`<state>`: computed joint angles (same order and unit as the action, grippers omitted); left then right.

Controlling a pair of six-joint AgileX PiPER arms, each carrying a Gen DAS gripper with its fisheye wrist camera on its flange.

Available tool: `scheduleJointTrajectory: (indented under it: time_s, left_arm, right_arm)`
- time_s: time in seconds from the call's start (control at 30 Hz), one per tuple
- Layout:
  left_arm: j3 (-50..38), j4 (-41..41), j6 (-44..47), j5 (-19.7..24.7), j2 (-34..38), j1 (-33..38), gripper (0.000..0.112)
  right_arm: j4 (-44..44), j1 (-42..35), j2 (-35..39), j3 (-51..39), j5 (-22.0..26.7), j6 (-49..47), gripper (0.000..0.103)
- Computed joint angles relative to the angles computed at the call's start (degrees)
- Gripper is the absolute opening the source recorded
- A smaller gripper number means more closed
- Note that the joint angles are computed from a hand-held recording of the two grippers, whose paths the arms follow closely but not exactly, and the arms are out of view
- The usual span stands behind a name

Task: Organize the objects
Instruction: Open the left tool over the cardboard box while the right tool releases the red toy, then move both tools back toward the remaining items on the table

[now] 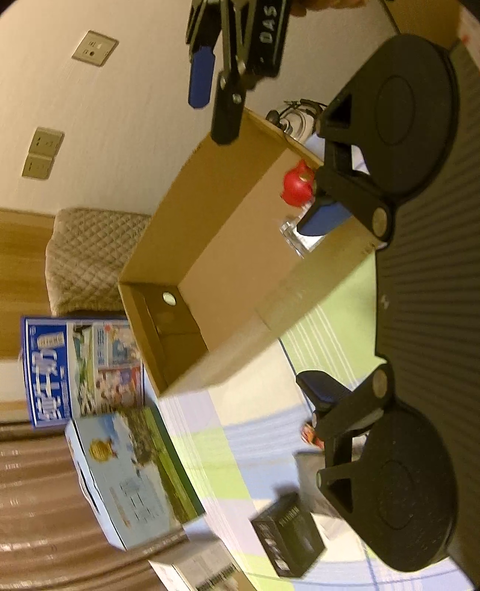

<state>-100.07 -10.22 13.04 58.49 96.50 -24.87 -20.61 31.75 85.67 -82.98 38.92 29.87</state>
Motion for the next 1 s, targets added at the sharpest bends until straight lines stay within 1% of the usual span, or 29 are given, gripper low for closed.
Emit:
scheduleJointTrajectory:
  time_s: [0.23, 0.43, 0.53, 0.67, 0.8, 1.0]
  left_arm:
    - [10.3, -1.9, 3.6, -0.8, -8.6, 8.4, 0.076]
    - [17.0, -5.4, 9.5, -0.3, -14.4, 18.9, 0.077]
    - [19.4, -7.6, 12.9, 0.2, -16.1, 24.6, 0.077]
    - [21.9, -9.5, 17.4, 0.3, -17.1, 30.8, 0.077]
    - [23.1, -11.2, 20.9, 0.0, -16.4, 35.6, 0.077]
    - [24.9, -11.5, 23.8, -2.2, -14.2, 38.5, 0.077]
  right_arm:
    - [-3.8, 8.7, -0.8, -1.1, 2.3, 5.3, 0.063]
    - [-5.7, 16.1, 1.7, -3.7, 4.1, 8.5, 0.063]
    - [-5.4, 18.9, 4.0, -5.2, 4.7, 9.5, 0.063]
    - [-4.1, 21.5, 7.6, -7.0, 5.0, 9.6, 0.063]
    - [-1.5, 22.9, 11.1, -8.0, 3.8, 8.2, 0.063]
    - [4.1, 23.3, 17.8, -11.0, 2.5, 3.8, 0.063]
